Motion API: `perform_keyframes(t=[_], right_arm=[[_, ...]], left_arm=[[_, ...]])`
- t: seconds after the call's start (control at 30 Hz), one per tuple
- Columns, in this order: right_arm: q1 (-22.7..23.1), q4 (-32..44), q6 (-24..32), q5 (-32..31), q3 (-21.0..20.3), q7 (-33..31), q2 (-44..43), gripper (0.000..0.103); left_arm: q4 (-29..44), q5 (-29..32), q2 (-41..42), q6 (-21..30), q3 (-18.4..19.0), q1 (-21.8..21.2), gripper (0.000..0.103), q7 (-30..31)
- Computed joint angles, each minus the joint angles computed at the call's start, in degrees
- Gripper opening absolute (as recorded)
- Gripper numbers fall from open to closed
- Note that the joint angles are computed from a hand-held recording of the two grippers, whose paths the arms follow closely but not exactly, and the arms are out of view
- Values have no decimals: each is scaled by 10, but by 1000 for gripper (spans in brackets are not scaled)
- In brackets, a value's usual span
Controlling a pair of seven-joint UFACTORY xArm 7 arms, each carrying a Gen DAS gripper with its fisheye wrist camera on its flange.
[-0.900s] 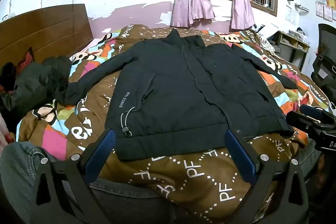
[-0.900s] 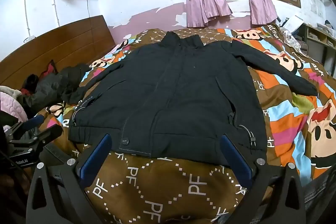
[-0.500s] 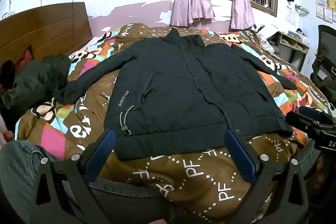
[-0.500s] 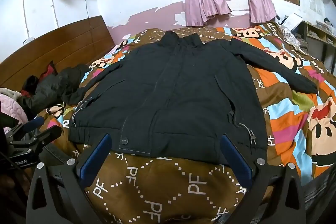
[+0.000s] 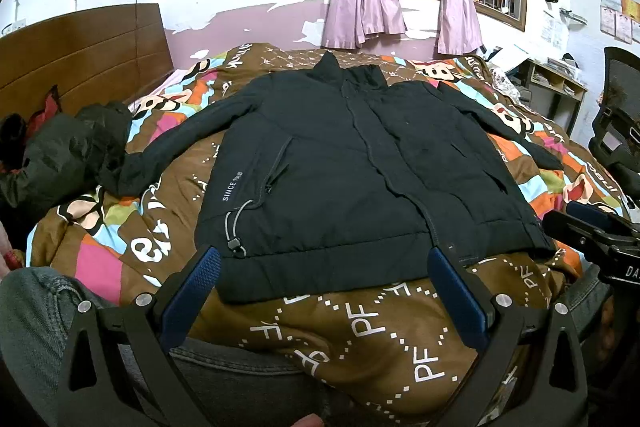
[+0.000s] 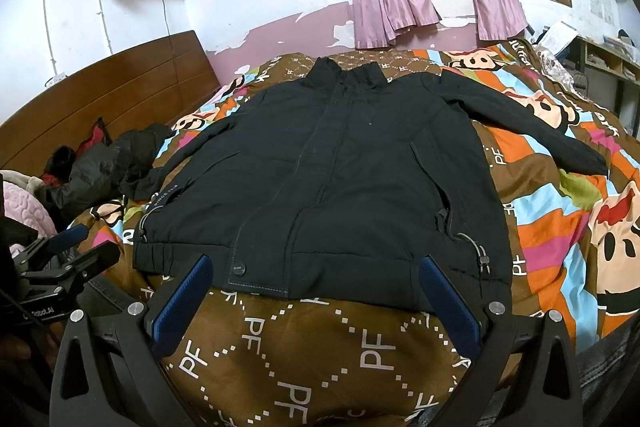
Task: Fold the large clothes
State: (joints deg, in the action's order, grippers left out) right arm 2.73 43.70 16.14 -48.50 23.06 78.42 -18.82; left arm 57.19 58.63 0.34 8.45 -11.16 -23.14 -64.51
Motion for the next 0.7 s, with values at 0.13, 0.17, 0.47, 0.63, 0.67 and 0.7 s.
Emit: perform_keyframes(t=[0.13, 0.17, 0.47, 0.63, 0.67, 0.7], right_arm=[[0, 0, -1, -2, 0, 2, 1, 103], [2, -2, -2, 1, -4, -1, -1, 103], [0, -1, -4, 2, -2, 0, 1, 103], [1, -2, -4, 10, -5, -8, 0, 103], [-1, -2, -5, 8, -3, -5, 0, 103], [-1, -2, -6, 8, -3, -5, 0, 103]], left_arm=[[0, -8, 0, -1, 1, 0, 101, 7], [0, -7, 0, -1, 1, 1, 101, 7], [-1, -13, 0, -2, 1, 1, 101, 12], [-1, -15, 0, -2, 1, 1, 101, 14], [-1, -15, 0, -2, 1, 1, 101, 14], [-1, -14, 0, -2, 1, 1, 101, 13]])
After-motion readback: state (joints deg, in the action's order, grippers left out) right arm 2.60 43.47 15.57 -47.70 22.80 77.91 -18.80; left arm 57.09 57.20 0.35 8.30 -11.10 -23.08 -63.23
